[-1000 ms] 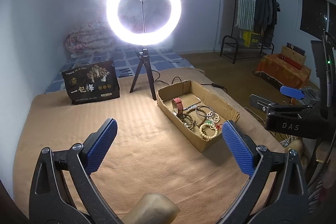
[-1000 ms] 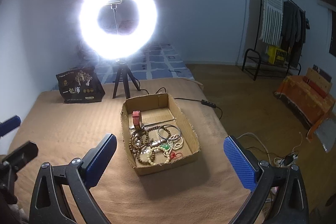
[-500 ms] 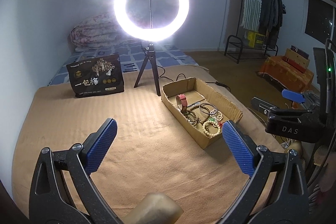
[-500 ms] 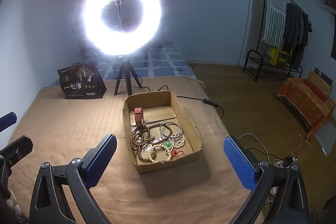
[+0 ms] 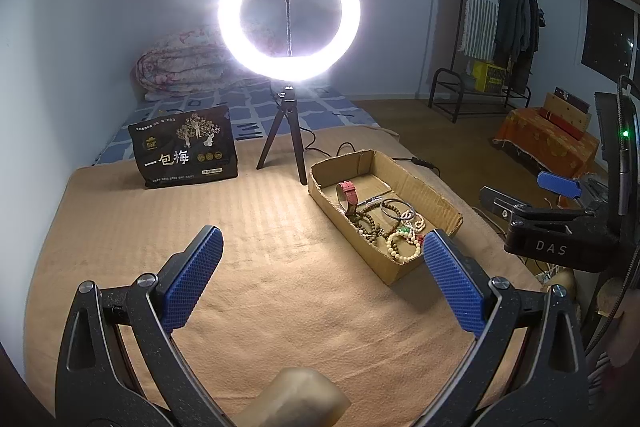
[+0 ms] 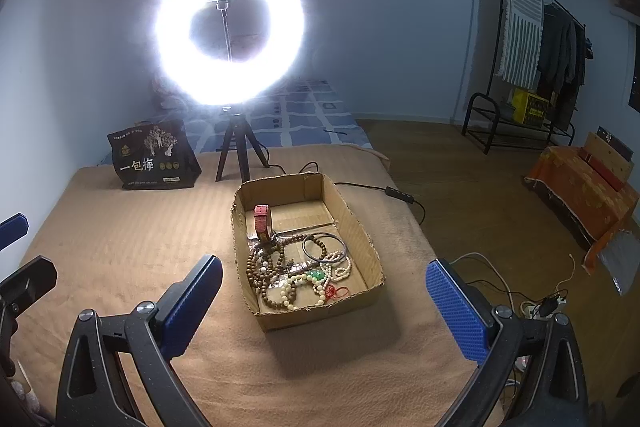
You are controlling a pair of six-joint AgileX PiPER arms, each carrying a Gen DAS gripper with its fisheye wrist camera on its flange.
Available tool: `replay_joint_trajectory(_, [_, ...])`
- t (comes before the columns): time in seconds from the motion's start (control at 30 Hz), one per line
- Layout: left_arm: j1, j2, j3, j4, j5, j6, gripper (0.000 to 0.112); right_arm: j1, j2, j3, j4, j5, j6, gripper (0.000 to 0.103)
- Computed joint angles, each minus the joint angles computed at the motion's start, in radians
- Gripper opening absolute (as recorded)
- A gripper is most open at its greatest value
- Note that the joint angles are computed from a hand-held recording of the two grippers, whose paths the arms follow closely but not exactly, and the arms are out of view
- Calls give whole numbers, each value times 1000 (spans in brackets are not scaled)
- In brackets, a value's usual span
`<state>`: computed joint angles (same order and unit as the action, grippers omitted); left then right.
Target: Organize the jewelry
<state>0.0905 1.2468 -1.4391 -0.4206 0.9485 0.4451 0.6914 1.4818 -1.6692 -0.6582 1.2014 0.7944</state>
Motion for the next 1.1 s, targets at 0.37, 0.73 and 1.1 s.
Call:
replay_joint_trajectory(0.37, [-1,4,-10,1,6,1,102,-1,2,-3,3,1,-2,103])
replay_joint_trajectory(0.73, [-11,4,-13,7,7,-8,102,-9,-15,27,10,-10,2,103])
replay_joint_trajectory(1.1, [-13,3,-11,8,7,-8,102,-10,-14,24,13,-8,0,103])
